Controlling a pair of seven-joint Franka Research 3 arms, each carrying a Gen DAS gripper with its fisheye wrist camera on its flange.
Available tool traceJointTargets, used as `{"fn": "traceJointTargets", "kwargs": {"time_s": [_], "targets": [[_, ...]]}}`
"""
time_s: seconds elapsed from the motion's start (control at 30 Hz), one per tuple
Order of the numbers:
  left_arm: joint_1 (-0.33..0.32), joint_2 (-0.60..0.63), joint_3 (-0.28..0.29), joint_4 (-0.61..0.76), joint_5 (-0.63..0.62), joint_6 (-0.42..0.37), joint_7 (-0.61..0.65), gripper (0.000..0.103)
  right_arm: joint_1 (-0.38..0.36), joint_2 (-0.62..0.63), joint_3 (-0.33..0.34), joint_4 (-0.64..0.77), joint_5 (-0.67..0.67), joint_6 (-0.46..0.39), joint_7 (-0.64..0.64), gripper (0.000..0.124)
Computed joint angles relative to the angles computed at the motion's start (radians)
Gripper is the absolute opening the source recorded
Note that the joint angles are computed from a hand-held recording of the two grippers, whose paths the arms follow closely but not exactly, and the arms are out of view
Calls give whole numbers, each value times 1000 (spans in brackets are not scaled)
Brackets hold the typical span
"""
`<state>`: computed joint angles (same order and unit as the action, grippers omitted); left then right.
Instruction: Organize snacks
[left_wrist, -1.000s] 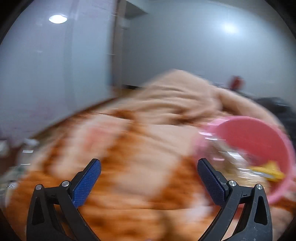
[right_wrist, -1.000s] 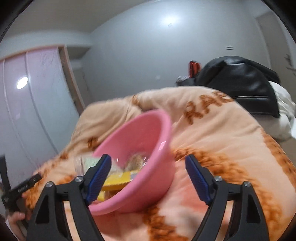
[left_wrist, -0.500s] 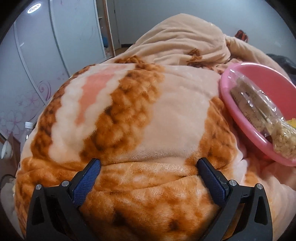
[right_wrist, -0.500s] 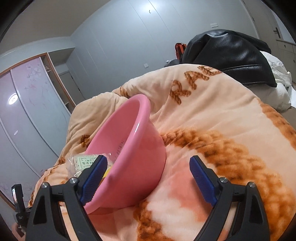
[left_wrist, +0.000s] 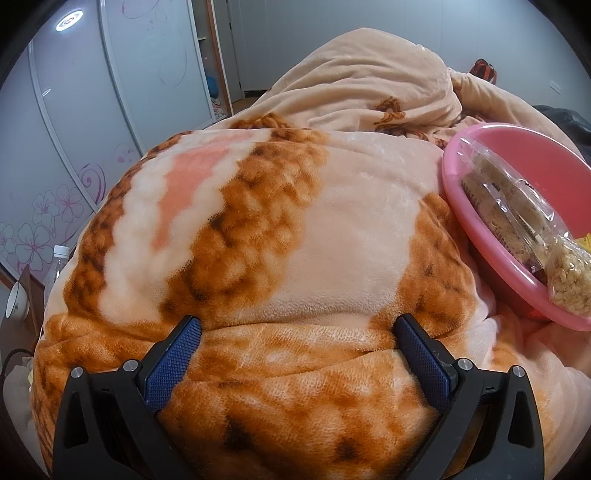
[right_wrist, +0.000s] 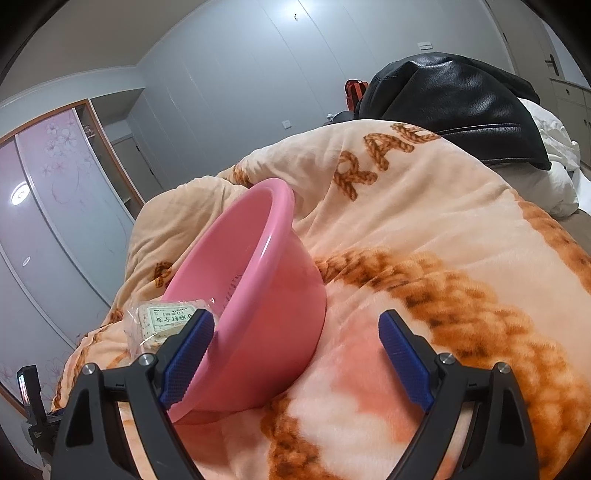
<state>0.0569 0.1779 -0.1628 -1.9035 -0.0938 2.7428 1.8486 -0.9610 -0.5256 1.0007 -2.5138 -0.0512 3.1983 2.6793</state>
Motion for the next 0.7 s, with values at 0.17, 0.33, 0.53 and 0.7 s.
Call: {"fn": "traceJointTargets", "kwargs": {"time_s": [0.17,0.33,0.53,0.7], "targets": [[0,-1,0,-1,0,0,0,103,2,8,-3,0,-1,5,0,92],[1,0,-1,0,0,0,0,103,-5,11,4,9,-4,-12,0,92],[2,-5,0,-5,-3,0,3,103,-7,12,4,8,-14,-4,10,92],[0,-1,0,0,-1,0,1,103,-4,13,1,10,-19,-12,11,92]]}}
